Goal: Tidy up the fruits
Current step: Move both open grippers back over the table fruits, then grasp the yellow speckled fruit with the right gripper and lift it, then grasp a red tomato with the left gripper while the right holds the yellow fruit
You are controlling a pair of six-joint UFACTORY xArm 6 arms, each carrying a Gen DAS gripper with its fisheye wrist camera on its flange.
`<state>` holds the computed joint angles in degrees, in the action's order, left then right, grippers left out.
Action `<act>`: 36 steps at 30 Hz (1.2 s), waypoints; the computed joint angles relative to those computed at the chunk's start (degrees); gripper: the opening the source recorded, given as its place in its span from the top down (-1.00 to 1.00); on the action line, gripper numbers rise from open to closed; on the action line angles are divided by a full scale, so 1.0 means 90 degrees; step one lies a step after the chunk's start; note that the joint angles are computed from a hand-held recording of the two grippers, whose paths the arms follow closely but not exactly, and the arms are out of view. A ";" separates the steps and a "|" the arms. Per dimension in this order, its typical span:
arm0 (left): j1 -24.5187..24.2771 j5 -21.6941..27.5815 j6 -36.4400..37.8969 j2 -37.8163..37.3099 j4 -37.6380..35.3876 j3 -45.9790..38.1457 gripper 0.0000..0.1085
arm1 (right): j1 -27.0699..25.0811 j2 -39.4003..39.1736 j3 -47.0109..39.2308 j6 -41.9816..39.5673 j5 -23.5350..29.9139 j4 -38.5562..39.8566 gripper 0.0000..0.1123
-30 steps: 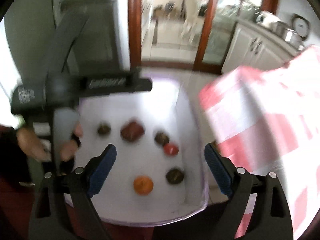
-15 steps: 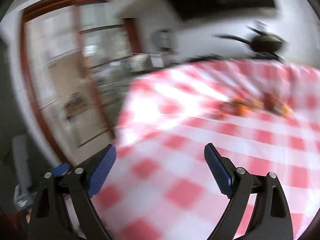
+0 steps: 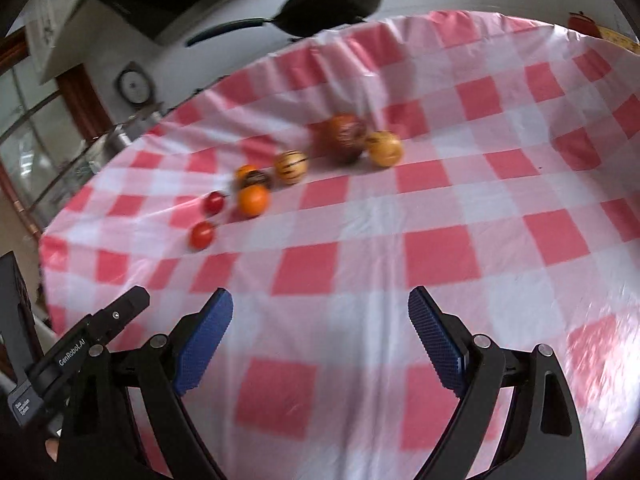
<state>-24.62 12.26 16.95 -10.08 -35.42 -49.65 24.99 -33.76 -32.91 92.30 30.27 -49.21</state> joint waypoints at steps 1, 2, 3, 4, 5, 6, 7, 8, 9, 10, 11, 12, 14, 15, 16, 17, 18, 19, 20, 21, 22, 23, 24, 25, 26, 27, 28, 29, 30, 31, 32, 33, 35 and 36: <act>-0.0011 0.0026 0.0064 0.0102 -0.0125 -0.0084 -0.86 | -0.0171 0.0062 -0.0010 -0.0140 -0.0060 0.0096 -0.55; 0.0004 0.0191 0.0196 0.0217 -0.0338 -0.0222 -0.86 | -0.0338 0.0122 -0.0016 -0.0295 -0.0131 0.0194 -0.55; 0.0000 0.0227 0.0595 0.0250 -0.0807 -0.0284 -0.86 | -0.0519 0.0218 -0.0049 -0.0448 -0.0184 0.0308 -0.55; -0.0035 0.0148 0.0982 0.0260 -0.1253 -0.0302 -0.86 | -0.0689 0.0316 -0.0084 -0.0577 -0.0271 0.0422 -0.55; -0.0035 0.0160 0.1341 0.0252 -0.1670 -0.0311 -0.86 | -0.0934 0.0466 -0.0128 -0.0768 -0.0477 0.0627 -0.55; -0.0009 0.0232 0.1631 0.0224 -0.1996 -0.0315 -0.86 | -0.1064 0.0581 -0.0185 -0.0915 -0.0609 0.0753 -0.55; 0.0001 0.0215 0.1701 0.0242 -0.2166 -0.0327 -0.86 | -0.1195 0.0798 -0.0330 -0.1059 -0.0719 0.0787 -0.55; 0.0040 0.0234 0.1664 0.0205 -0.2194 -0.0304 -0.86 | -0.1249 0.0947 -0.0457 -0.1124 -0.0738 0.0753 -0.55; 0.0067 0.0275 0.1696 0.0219 -0.2298 -0.0325 -0.86 | -0.1311 0.1117 -0.0592 -0.1244 -0.0798 0.0752 -0.55; 0.0108 0.0376 0.1751 0.0228 -0.2397 -0.0352 -0.86 | -0.1384 0.1290 -0.0734 -0.1332 -0.0877 0.0662 -0.55; 0.0142 0.0428 0.1750 0.0201 -0.2423 -0.0337 -0.86 | -0.1465 0.1496 -0.0995 -0.1232 -0.0715 0.0306 -0.55; 0.0142 0.0417 0.1729 0.0210 -0.2430 -0.0340 -0.86 | -0.1500 0.1599 -0.1155 -0.1001 -0.0488 0.0030 -0.55; 0.0124 0.0371 0.1750 0.0207 -0.2415 -0.0333 -0.86 | -0.1799 0.1917 -0.1358 -0.1201 -0.0757 0.0276 -0.55; 0.0123 0.0379 0.1735 0.0208 -0.2370 -0.0332 -0.86 | -0.1882 0.2044 -0.1437 -0.1515 -0.0854 0.0573 -0.55; 0.0129 0.0402 0.1715 0.0216 -0.2343 -0.0339 -0.86 | -0.1935 0.2243 -0.1603 -0.1849 -0.0846 0.0837 -0.55; 0.0128 0.0395 0.1730 0.0214 -0.2367 -0.0340 -0.86 | -0.1966 0.2505 -0.1871 -0.2200 -0.0718 0.1017 -0.55; 0.0129 0.0395 0.1773 0.0216 -0.2418 -0.0344 -0.86 | -0.1989 0.2715 -0.2090 -0.2454 -0.0644 0.1121 -0.55; 0.0136 0.0416 0.1781 0.0227 -0.2436 -0.0357 -0.86 | -0.2000 0.2861 -0.2256 -0.2567 -0.0561 0.1136 -0.54; 0.0142 0.0426 0.1768 0.0232 -0.2437 -0.0360 -0.86 | -0.1989 0.3105 -0.2557 -0.2702 -0.0322 0.1112 -0.54; 0.0147 0.0428 0.1769 0.0233 -0.2452 -0.0363 -0.86 | -0.1984 0.3226 -0.2699 -0.2832 -0.0234 0.1169 -0.53; 0.0147 0.0417 0.1775 0.0231 -0.2470 -0.0359 -0.86 | -0.1987 0.3357 -0.2844 -0.3003 -0.0163 0.1268 -0.50; 0.0147 0.0402 0.1757 0.0230 -0.2460 -0.0352 -0.86 | -0.2001 0.3492 -0.2984 -0.3204 -0.0106 0.1419 -0.42; 0.0142 0.0393 0.1740 0.0233 -0.2439 -0.0350 -0.86 | -0.2018 0.3584 -0.3068 -0.3406 -0.0101 0.1581 -0.38; 0.0133 0.0374 0.1709 0.0233 -0.2394 -0.0345 -0.86 | -0.2036 0.3649 -0.3116 -0.3618 -0.0131 0.1761 -0.26; 0.0127 0.0357 0.1693 0.0237 -0.2365 -0.0344 -0.86 | -0.2065 0.3679 -0.3102 -0.3880 -0.0245 0.1998 0.03; 0.0116 0.0330 0.1645 0.0238 -0.2296 -0.0337 -0.86 | -0.2076 0.3631 -0.3035 -0.3889 -0.0296 0.2000 0.20; 0.0104 0.0304 0.1589 0.0239 -0.2222 -0.0326 -0.86 | -0.2098 0.3492 -0.2850 -0.3789 -0.0516 0.1945 0.20; 0.0094 0.0285 0.1549 0.0240 -0.2169 -0.0318 -0.86 | -0.2106 0.3342 -0.2667 -0.3604 -0.0706 0.1822 0.21; 0.0088 0.0272 0.1522 0.0238 -0.2128 -0.0311 -0.86 | -0.2100 0.3054 -0.2325 -0.3229 -0.1023 0.1596 0.21; 0.0084 0.0261 0.1492 0.0238 -0.2090 -0.0308 -0.86 | -0.2082 0.2908 -0.2155 -0.3045 -0.1152 0.1516 0.21; 0.0083 0.0261 0.1467 0.0234 -0.2060 -0.0303 -0.86 | -0.2039 0.2636 -0.1824 -0.2676 -0.1393 0.1399 0.21; 0.0088 0.0272 0.1439 0.0233 -0.2030 -0.0304 -0.86 | -0.2009 0.2472 -0.1622 -0.2457 -0.1546 0.1323 0.21; 0.0117 0.0355 0.1383 0.0246 -0.1972 -0.0330 -0.86 | -0.1942 0.2119 -0.1249 -0.1636 -0.1838 0.0755 0.21; 0.0141 0.0423 0.1342 0.0259 -0.1936 -0.0351 -0.86 | -0.1912 0.1997 -0.1137 -0.1238 -0.1922 0.0437 0.21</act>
<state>-23.36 16.07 29.03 -7.76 -52.84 -52.80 7.78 -15.79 -43.14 81.16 12.98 -45.27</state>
